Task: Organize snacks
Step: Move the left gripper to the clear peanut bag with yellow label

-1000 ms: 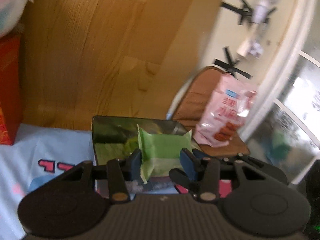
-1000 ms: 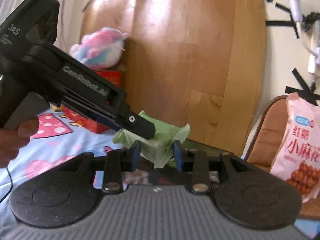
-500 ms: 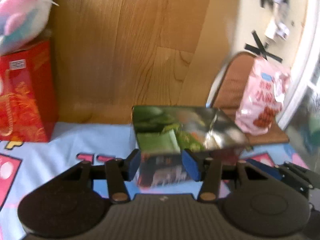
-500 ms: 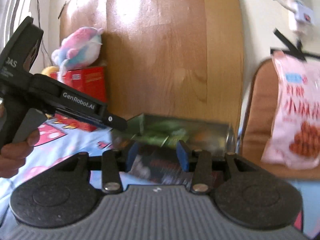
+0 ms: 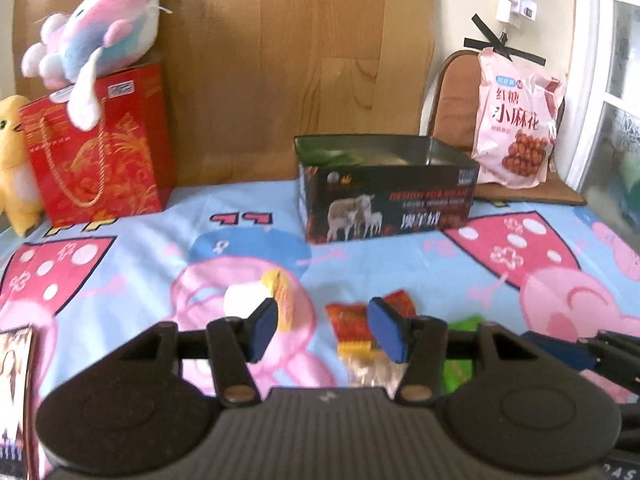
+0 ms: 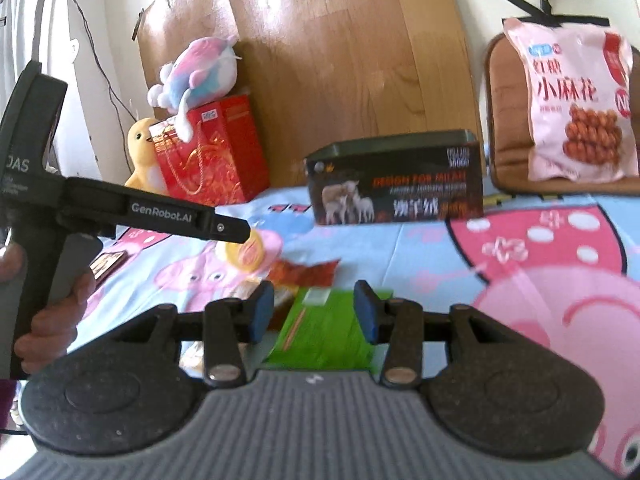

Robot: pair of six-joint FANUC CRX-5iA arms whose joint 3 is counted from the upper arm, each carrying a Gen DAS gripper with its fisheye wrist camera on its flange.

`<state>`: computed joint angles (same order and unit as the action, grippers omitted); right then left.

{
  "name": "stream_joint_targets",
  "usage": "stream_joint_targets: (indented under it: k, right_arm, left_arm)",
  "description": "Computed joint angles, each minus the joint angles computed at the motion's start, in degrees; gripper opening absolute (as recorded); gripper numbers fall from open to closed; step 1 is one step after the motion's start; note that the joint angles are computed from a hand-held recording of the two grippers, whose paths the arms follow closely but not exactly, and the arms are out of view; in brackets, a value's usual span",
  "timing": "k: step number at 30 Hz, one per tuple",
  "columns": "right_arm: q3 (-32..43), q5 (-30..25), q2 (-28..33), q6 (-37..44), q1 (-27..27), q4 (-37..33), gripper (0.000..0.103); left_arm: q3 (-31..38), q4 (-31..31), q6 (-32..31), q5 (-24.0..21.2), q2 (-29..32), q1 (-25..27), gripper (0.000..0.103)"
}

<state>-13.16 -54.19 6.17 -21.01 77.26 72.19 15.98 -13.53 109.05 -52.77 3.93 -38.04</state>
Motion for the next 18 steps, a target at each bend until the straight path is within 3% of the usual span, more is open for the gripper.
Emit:
stream_joint_targets:
  k: [7, 15, 18]
  right_arm:
    - [0.51, -0.02, 0.36, 1.63, 2.69, -2.25, 0.047]
    - [6.24, 0.52, 4.09, 11.93, 3.25, -11.47, 0.061]
    - [6.26, 6.58, 3.64, 14.06, 2.27, -12.73, 0.061]
  left_arm:
    - [-2.07, -3.15, 3.31, -1.81, -1.94, -1.28, 0.051]
    - [-3.67, -4.36, 5.34, -2.94, -3.29, -0.92, 0.053]
    - [-4.06, -4.87, 5.88, -3.14, -3.64, -0.64, 0.054]
